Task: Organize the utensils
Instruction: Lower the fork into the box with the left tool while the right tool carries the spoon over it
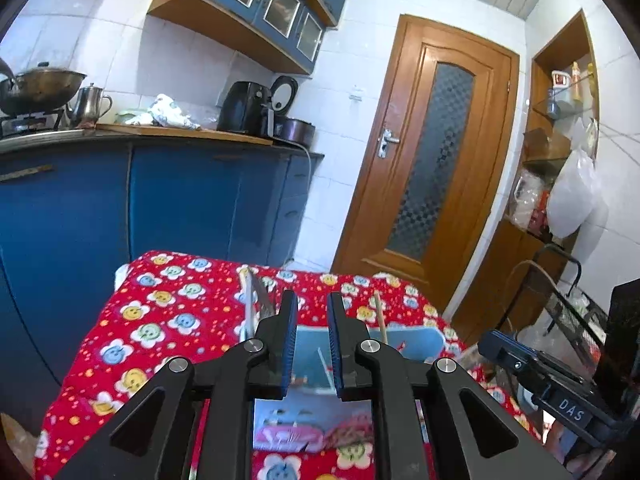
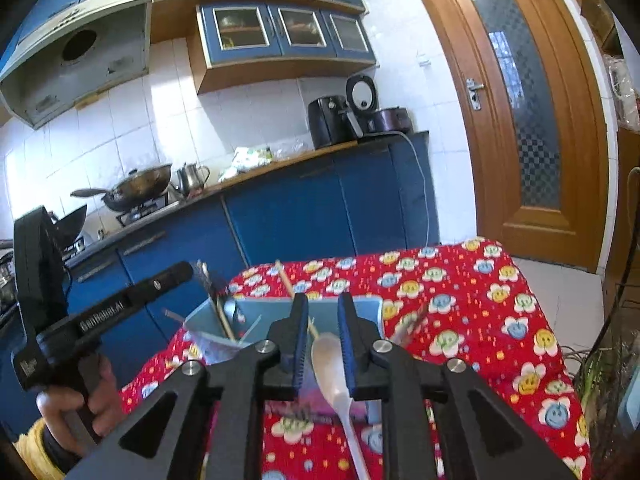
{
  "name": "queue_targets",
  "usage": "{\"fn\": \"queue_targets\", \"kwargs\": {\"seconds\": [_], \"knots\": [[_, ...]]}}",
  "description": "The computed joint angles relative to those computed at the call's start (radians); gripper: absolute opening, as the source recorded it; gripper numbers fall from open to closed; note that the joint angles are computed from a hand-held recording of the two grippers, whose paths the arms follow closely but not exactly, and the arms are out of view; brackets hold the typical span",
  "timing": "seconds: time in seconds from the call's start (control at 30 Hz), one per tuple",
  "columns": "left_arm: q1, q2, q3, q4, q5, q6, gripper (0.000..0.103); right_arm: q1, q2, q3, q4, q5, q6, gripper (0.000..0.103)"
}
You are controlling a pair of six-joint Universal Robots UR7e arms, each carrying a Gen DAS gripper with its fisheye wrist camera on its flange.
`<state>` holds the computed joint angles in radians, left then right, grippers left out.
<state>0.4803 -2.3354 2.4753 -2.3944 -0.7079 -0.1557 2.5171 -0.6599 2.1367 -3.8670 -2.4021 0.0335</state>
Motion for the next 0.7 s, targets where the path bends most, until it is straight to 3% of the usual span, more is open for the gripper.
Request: {"fn": "queue_targets", "kwargs": {"seconds": [0.17,0.37,0.57,0.7], "knots": [[-0.101,-0.109,-0.047,0.373,0.071,-0.18,0.019,0.012,-0.017,0.03,0.083,-0.01,0.057,0.022],[-0.192,-0.202,-0.098,0.731,0.103,-0.387,0.022,0.007,-0.041,0.045,0.218,-0.02,0.116,0.024],[-0.195,-0.24,-0.12,0.887,0.08,-0.501,0.023,-0.008,-0.057,0.054,0.321,-0.026,0.167,0.026],[-0.173,-0.243,-0.125,0.932,0.065,-0.528,0.023,-0.042,-0.082,0.073,0.368,0.023,0.192,0.032]]}}
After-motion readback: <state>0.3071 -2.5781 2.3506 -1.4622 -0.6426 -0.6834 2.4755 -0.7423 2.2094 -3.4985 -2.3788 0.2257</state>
